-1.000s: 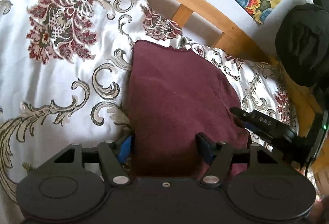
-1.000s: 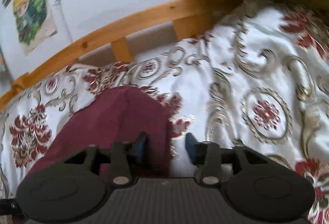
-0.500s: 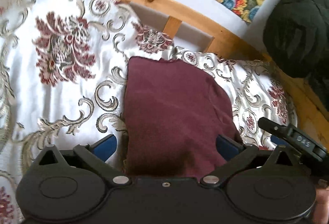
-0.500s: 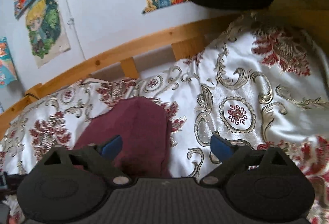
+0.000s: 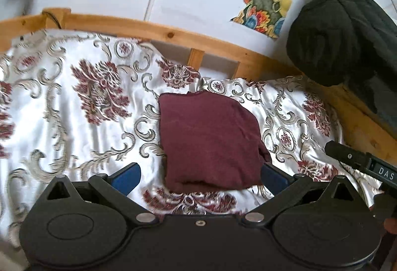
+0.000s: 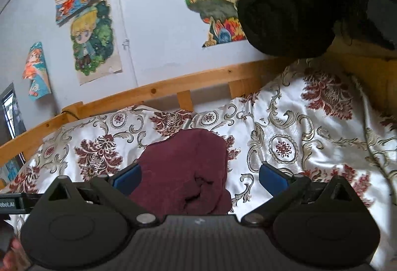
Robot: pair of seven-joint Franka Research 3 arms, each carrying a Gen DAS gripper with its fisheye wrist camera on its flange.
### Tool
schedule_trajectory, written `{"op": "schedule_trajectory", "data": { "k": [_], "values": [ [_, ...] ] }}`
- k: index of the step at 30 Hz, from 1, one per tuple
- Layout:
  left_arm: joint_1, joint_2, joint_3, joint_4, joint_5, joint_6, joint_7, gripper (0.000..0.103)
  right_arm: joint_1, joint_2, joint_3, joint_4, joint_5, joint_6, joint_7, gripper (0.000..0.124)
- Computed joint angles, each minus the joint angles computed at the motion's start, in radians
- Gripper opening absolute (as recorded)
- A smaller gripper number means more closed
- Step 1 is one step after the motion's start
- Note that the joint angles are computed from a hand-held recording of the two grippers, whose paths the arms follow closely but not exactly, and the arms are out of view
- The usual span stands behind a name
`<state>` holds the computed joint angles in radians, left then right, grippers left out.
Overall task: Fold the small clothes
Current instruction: 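Open the right tool and lift both tools away from the folded shirt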
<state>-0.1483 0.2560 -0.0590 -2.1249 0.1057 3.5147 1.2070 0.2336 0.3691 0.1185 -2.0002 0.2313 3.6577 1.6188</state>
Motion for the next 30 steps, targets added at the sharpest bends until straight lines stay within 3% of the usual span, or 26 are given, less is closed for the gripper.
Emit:
{"op": "schedule_trajectory", "data": {
  "k": [7, 13, 20, 30],
  "values": [
    [-0.044, -0.121, 0.012, -0.172, -0.118, 0.078, 0.144, 0.102, 0.077, -0.114, -0.023, -0.152, 0.102, 0.063, -0.097, 0.103],
    [-0.047, -0.197, -0.030, -0.272, -0.307, 0.086, 0.315, 0.102, 0.138, -0.196, -0.029, -0.258, 0.243, 0.051, -0.199, 0.103],
    [0.000, -0.216, -0.071, -0.306, -0.305, 0.079, 0.306, 0.102, 0.150, -0.224, -0.023, -0.291, 0.319, 0.048, -0.238, 0.103],
    [-0.006, -0.204, -0.076, -0.291, -0.334, 0.069, 0.348, 0.102, 0.137, -0.215, -0.022, -0.276, 0.289, 0.007, -0.221, 0.103]
  ]
}}
